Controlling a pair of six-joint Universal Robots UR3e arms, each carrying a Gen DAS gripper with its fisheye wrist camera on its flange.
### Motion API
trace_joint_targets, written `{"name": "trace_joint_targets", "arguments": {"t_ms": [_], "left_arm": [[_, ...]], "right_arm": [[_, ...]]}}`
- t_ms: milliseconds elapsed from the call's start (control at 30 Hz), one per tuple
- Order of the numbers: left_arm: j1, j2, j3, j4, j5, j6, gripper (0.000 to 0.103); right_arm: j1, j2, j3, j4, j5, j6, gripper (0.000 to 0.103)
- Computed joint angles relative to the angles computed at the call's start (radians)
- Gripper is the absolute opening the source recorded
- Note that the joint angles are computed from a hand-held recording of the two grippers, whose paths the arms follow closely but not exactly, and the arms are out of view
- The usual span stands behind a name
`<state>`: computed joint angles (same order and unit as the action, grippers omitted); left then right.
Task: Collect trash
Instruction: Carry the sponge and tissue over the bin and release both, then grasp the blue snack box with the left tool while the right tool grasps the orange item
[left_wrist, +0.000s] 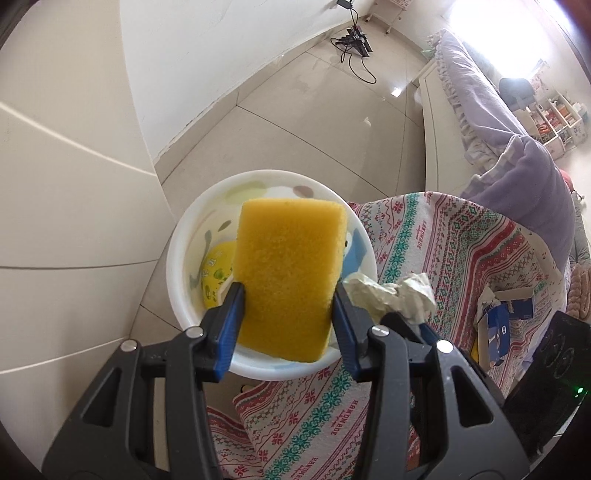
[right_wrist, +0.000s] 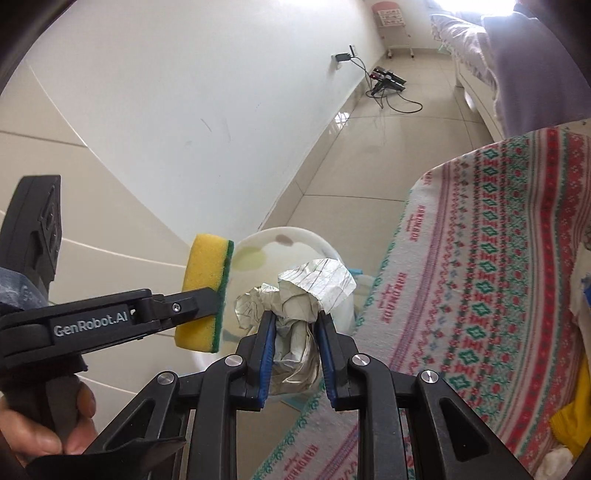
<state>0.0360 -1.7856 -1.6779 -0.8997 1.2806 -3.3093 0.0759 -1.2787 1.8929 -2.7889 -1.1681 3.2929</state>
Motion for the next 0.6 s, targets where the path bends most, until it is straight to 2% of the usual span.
{"name": "trace_joint_targets", "arguments": {"t_ms": [133,267,333,367,400,600], "left_arm": [[0.012,0.007,-0.007,0.004,-0.005,-0.012,0.049],[0.02,-0.002,-0.005,0.008,-0.002,-0.031,0.049],[0.019,-0.006,-0.006,0.007,-0.008,-0.036,0.049],[0.018,-0.008,-0.005,0.003,-0.013,-0.036,0.05],[0.016,-0.01,-0.004,0.003,-0.014,-0.035,0.05],[-0.001,-0.022,0.012,-0.008,-0.008,-0.026,0.05]], "right_arm": [[0.036,0.1,-0.064,-0.042,-0.007,0.018,0.024],[0.047,0.157,-0.09,-0.1,0.01,0.036,0.029],[0.052,0.169,-0.09,-0.129,0.008,0.036,0.043],[0.057,0.177,-0.091,-0.14,0.0,0.04,0.058],[0.063,0.182,-0.086,-0.152,-0.015,0.045,0.063],[0.031,0.138,-0.015,-0.178,-0.032,0.059,0.064]]}}
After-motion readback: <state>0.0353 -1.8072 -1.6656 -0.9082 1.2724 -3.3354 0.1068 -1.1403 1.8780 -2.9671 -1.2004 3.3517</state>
